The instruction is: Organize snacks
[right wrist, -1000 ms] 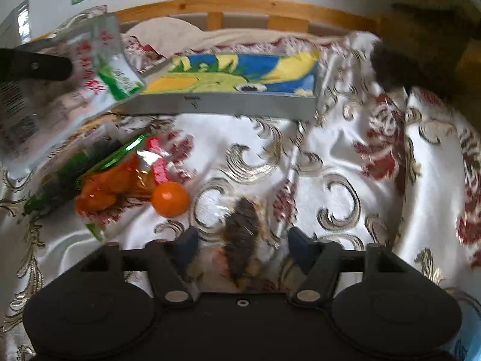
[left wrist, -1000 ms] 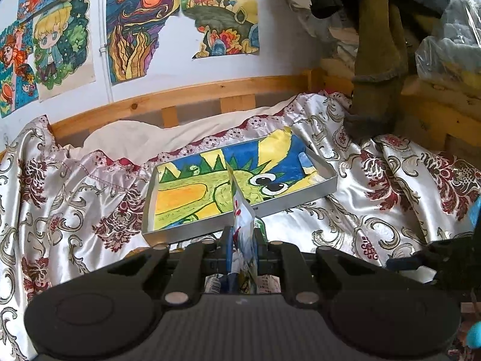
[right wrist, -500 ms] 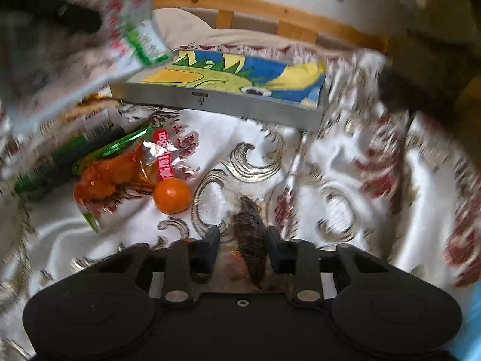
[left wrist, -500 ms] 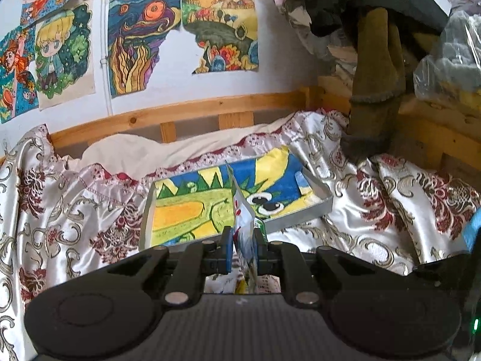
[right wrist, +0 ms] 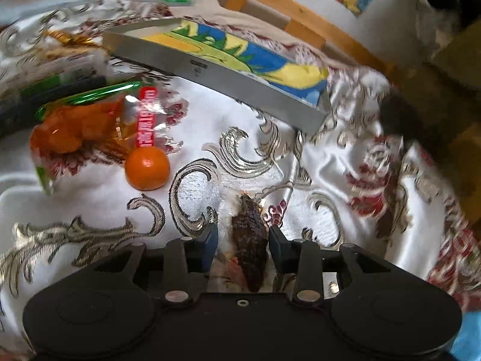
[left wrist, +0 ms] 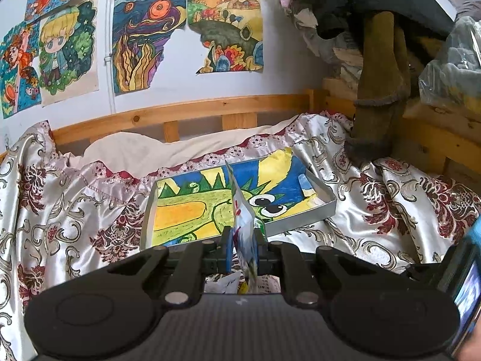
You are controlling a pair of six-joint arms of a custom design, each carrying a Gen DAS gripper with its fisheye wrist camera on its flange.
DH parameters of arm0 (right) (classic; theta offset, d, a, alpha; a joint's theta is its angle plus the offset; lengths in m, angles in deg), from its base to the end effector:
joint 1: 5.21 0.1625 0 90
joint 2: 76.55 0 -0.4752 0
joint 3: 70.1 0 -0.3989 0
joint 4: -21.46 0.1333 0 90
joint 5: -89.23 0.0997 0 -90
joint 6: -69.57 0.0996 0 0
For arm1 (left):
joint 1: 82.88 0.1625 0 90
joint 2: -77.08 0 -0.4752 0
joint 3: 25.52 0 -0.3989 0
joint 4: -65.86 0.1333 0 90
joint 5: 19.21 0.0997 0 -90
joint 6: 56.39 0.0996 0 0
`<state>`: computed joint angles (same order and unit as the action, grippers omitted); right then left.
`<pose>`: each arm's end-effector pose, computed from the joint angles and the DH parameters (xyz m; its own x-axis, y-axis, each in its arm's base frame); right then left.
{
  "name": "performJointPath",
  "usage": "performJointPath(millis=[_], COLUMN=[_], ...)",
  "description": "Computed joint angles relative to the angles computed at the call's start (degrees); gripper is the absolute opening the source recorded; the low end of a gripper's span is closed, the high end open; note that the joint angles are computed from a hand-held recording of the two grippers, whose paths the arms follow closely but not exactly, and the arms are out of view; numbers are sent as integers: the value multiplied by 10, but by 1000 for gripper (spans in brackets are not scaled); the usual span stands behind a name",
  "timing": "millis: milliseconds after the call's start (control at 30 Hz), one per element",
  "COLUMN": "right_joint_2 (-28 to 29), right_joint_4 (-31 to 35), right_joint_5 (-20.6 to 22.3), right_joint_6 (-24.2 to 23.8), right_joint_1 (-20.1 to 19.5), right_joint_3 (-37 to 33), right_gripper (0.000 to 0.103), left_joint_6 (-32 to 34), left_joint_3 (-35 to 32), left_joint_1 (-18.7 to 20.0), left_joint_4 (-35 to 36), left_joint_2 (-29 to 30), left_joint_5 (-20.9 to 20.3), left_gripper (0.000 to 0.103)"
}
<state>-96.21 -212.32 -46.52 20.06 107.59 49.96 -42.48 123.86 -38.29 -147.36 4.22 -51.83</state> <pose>0.2492 -0.4329 -0.0520 -0.3273 -0.3907 0.8604 -0.8171 0.5743 -0.0500 -0.0900 -0.3937 0.2644 -0.6737 0.0707 -0.7357 0.6700 0.4785 -0.5676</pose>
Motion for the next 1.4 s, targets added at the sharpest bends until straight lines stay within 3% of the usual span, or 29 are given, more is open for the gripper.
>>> performJointPath(millis=[67,133,167,233,267,333,400,667,1000,1167,1400], right_joint_2=[-22,-30,-26,-8,6,21,16,14,30,36,69], right_joint_4=[29,26,12,-32,-69,-105,-90,-97,-214,-194,-59], right_joint_5=[18,30,28,23,22,17,13,-1,64,113,156], right_joint_6=[71,89,75,7,-46,-106,-86,-89,-193,-224,-265], right_joint_1=[-7,-10,-7,2,7,17,16,21,34,30,21], right_joint_3=[12,17,16,9,4,-5,-1,-1,-25,-81,-226], right_gripper=[36,34,34,21,9,5,5,4,4,4,4], left_joint_6=[1,9,15,28,32,38,36,36,78,106,101], left_joint_3=[-8,-22,-30,-46,-53,-60,-61,-60,-96,-133,-198], left_joint_1=[7,17,21,32,36,44,51,69,105,153,244], left_joint_4=[4,5,-1,-12,-15,-24,-25,-25,-78,-100,-73], left_joint_2=[2,5,10,18,21,26,28,29,44,53,64], left_joint_5=[-5,-11,-12,-17,-19,-22,-26,-43,-91,-147,-227], left_gripper=[13,13,13,13,13,13,13,13,13,13,13])
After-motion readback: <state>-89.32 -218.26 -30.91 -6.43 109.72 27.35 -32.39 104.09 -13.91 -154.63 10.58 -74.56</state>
